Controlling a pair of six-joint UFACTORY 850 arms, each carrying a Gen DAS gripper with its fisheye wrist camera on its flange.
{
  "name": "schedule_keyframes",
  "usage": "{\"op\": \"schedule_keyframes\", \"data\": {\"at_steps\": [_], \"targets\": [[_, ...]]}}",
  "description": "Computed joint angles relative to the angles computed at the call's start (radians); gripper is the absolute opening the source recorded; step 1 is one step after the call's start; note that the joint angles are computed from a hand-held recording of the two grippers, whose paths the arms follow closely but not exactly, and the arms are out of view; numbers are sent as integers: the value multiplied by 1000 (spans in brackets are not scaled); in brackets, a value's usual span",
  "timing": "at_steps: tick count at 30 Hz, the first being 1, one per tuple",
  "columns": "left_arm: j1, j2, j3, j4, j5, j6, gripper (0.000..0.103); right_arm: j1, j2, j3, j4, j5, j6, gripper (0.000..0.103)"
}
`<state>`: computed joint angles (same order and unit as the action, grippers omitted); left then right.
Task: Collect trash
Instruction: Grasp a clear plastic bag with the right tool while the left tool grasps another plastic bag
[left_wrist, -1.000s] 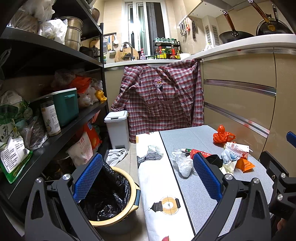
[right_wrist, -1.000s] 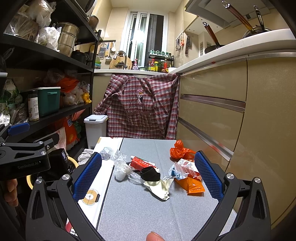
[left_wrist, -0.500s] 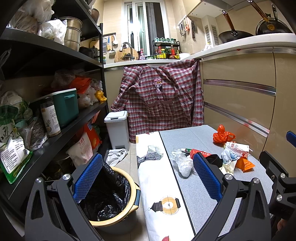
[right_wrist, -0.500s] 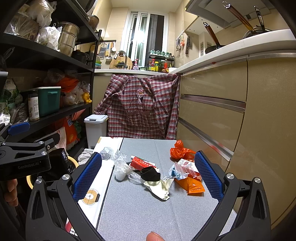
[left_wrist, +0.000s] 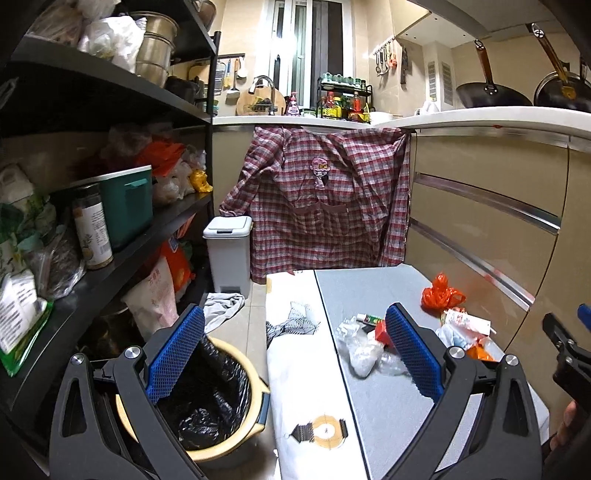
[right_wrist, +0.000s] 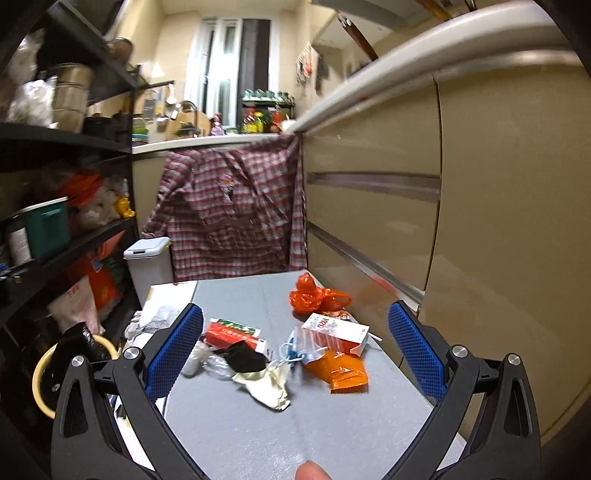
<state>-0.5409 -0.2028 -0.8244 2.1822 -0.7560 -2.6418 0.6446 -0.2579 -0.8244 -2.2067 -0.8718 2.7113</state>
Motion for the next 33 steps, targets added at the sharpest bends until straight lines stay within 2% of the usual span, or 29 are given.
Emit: {"op": "schedule_keyframes", "data": {"at_steps": [7,9,10,12,16,18,19,20,21,22,23,25,30,33], "targets": [[30,-86,-110,3,24,49,95,-132,-196,-219,-87,248,-30,98],[46,-111,-122,19,33,17,95,-155,-255,-275,-97,301,-34,89],[55,-123,-126,23,37,6,95,-165,-286,-306,-85,326,-52,81],[67,-155,-137,-2,46,28,95,-188,-347,-370,-58,387,-84,78],[85,-201,-170,-61,79,73,95,-213,-429,-458,33,452,-183,73],[91,-215,-181,-78,97,86,95,-226,-458,-487,64,490,-195,66],[93,-219,-187,-86,105,95,95,-230,-464,-494,82,506,-206,56],[94,-224,-192,-89,110,101,95,-237,-472,-503,98,533,-209,41],[90,-228,-197,-96,111,109,95,-242,-472,-504,77,556,-181,32],[88,-228,-198,-95,111,112,95,-249,-469,-497,23,579,-110,18],[84,-228,-199,-92,108,114,95,-252,-462,-486,-19,577,-56,9],[75,-231,-202,-94,99,120,95,-247,-445,-466,-38,547,-39,5],[61,-238,-211,-88,96,116,95,-256,-357,-377,-235,484,218,5],[60,-245,-216,-68,93,100,95,-255,-283,-311,-287,436,300,5]]}}
